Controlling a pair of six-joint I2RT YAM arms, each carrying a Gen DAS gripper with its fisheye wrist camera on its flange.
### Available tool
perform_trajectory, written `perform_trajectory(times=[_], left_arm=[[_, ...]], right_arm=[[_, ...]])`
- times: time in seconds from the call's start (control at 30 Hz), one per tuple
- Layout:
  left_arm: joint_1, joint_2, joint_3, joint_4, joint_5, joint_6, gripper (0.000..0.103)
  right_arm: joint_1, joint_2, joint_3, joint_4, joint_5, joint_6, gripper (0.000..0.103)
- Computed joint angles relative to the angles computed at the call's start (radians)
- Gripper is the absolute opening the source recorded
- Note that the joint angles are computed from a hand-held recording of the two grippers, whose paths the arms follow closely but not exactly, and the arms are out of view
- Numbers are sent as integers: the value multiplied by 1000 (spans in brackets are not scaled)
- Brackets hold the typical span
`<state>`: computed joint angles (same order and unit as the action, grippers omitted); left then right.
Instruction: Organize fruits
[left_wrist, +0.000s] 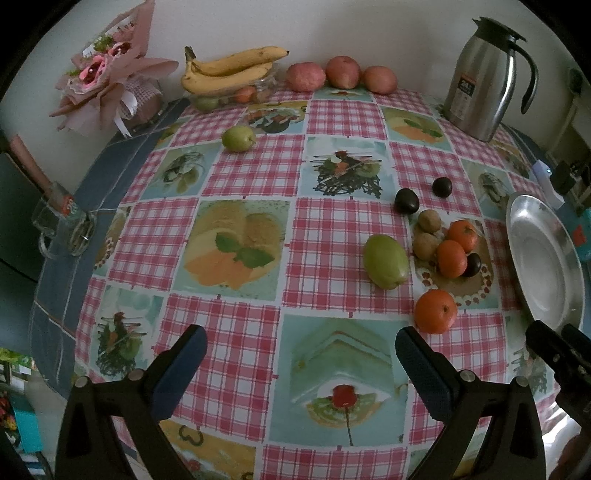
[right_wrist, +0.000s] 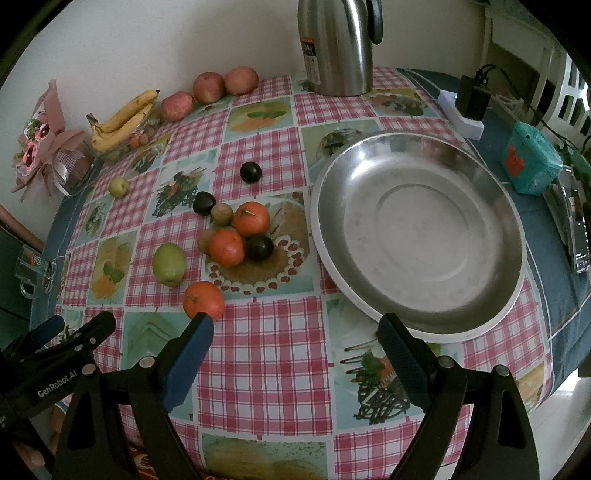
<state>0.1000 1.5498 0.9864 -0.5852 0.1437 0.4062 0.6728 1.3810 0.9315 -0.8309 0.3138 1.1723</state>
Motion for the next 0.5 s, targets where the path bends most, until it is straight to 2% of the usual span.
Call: perform_trajectory(times=[0.13, 0.2, 0.23, 0.27, 0.37, 0.47, 0.5], left_arm=[[18, -34, -35, 54, 67, 3, 103], [29, -41, -28, 47, 89, 6, 103], [24, -33, -10, 20, 71, 10, 103], [33, -22, 17, -12, 96, 12, 103], [21, 11, 91, -91, 82, 18, 103], [5, -8, 100, -57, 78, 18, 103], [-20, -21, 85, -13, 17, 21, 103]], right_arm=[[-8, 5, 3, -2, -10, -8, 91], [-7, 9, 5, -4, -10, -8, 91], [-13, 5, 2, -3, -8, -15, 91], [-12, 5, 2, -2, -5, -13, 91], [-10, -14, -6, 12, 17, 3, 91], [-21, -31, -3, 21, 17, 4, 91], [-25, -32, 2, 21, 18, 2, 91]])
